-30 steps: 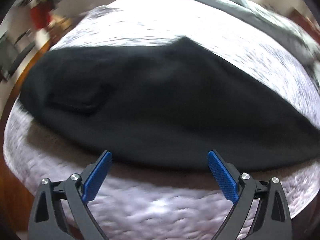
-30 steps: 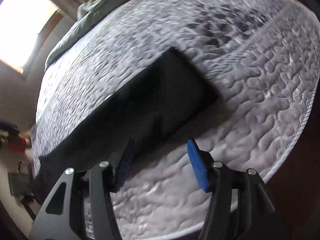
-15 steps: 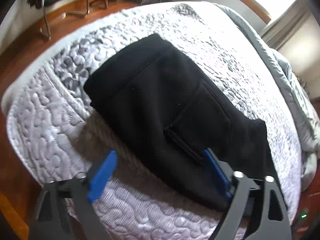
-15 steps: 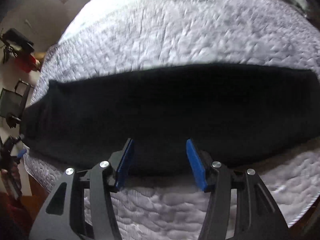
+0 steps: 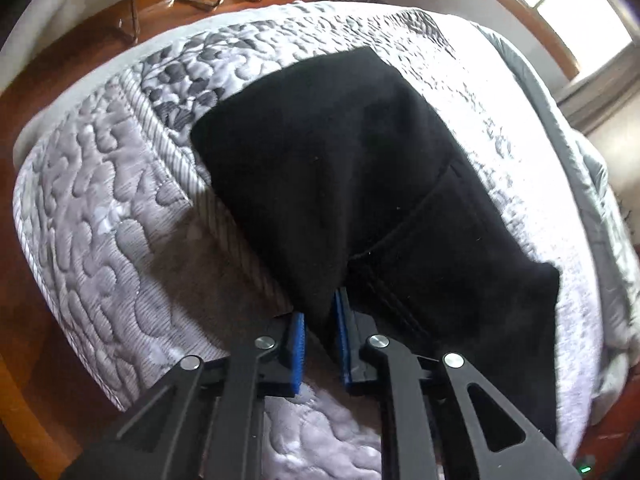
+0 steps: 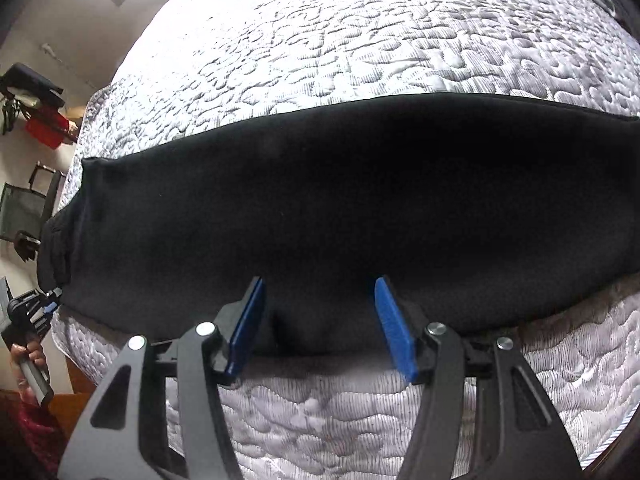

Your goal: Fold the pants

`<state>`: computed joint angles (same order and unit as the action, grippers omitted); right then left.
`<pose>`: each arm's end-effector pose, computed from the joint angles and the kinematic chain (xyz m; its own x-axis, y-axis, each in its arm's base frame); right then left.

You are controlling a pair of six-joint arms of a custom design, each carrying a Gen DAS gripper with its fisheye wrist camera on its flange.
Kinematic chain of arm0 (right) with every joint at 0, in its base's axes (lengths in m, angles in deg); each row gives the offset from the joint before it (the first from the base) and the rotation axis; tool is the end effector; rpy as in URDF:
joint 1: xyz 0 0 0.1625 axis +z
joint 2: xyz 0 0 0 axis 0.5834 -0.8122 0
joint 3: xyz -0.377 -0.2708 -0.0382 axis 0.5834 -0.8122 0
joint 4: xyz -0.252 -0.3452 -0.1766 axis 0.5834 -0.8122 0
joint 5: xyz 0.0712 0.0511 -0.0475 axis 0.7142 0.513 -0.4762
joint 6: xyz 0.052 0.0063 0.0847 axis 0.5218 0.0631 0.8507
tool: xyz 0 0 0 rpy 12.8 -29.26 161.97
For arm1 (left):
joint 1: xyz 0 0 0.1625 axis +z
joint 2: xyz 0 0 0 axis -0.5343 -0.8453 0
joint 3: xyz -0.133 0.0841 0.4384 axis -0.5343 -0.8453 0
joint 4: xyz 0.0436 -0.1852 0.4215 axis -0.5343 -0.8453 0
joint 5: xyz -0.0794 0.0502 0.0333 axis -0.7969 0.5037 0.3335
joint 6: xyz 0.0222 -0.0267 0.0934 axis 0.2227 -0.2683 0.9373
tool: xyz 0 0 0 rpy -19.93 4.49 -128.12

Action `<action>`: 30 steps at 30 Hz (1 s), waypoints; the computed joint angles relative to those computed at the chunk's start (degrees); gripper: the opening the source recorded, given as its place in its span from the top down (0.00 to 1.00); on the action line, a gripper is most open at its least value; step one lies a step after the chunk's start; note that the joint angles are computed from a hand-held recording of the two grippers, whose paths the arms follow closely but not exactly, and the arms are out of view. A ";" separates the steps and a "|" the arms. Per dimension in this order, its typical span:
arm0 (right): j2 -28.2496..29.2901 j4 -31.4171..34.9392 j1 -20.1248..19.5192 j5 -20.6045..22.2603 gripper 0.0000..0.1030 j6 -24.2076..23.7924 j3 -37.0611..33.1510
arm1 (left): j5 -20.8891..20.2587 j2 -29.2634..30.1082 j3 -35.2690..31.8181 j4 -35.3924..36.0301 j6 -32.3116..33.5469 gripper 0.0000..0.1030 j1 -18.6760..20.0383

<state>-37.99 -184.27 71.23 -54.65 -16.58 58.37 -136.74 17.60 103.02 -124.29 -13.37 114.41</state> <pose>0.3057 -0.7664 0.0579 -0.8181 0.3394 0.4642 0.0946 0.8757 -0.4735 0.0766 -0.8559 0.4011 -0.8231 -0.3911 -0.4119 -0.1249 0.8321 -0.5404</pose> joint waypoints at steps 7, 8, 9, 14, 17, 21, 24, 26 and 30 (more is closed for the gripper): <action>-0.89 -1.27 0.86 -2.25 0.44 -1.01 0.88 | 6.03 -3.63 7.42 -6.07 6.80 0.74 -4.99; -1.60 -2.43 0.89 -2.27 0.43 -0.96 1.92 | 5.75 -3.99 8.00 -7.21 8.52 0.65 -5.28; -2.26 -3.50 0.91 -2.25 0.43 -0.76 2.81 | 5.93 -4.64 10.10 -9.05 10.83 0.59 -6.50; -4.35 -6.90 0.93 -3.27 0.43 -0.79 5.30 | -0.53 -3.82 13.76 -8.30 18.18 0.48 -10.04; -4.44 -5.78 0.53 -3.62 0.43 -0.82 5.20 | -2.90 -0.95 12.87 -5.28 21.23 0.48 -11.42; -4.14 -2.55 -0.76 -3.52 0.43 0.84 4.86 | -0.51 2.61 12.59 -2.10 22.30 0.48 -12.08; -4.25 -5.99 -1.78 -2.25 0.43 -0.88 6.22 | -0.28 3.81 11.37 0.36 20.63 0.48 -10.93; -4.99 -7.55 -1.87 -1.03 0.42 -1.69 7.07 | 0.73 3.35 12.55 -1.10 22.30 0.48 -11.45; -8.26 -12.46 -1.32 -1.83 0.38 -1.45 11.15 | 1.85 2.11 14.37 -2.87 24.12 0.44 -12.54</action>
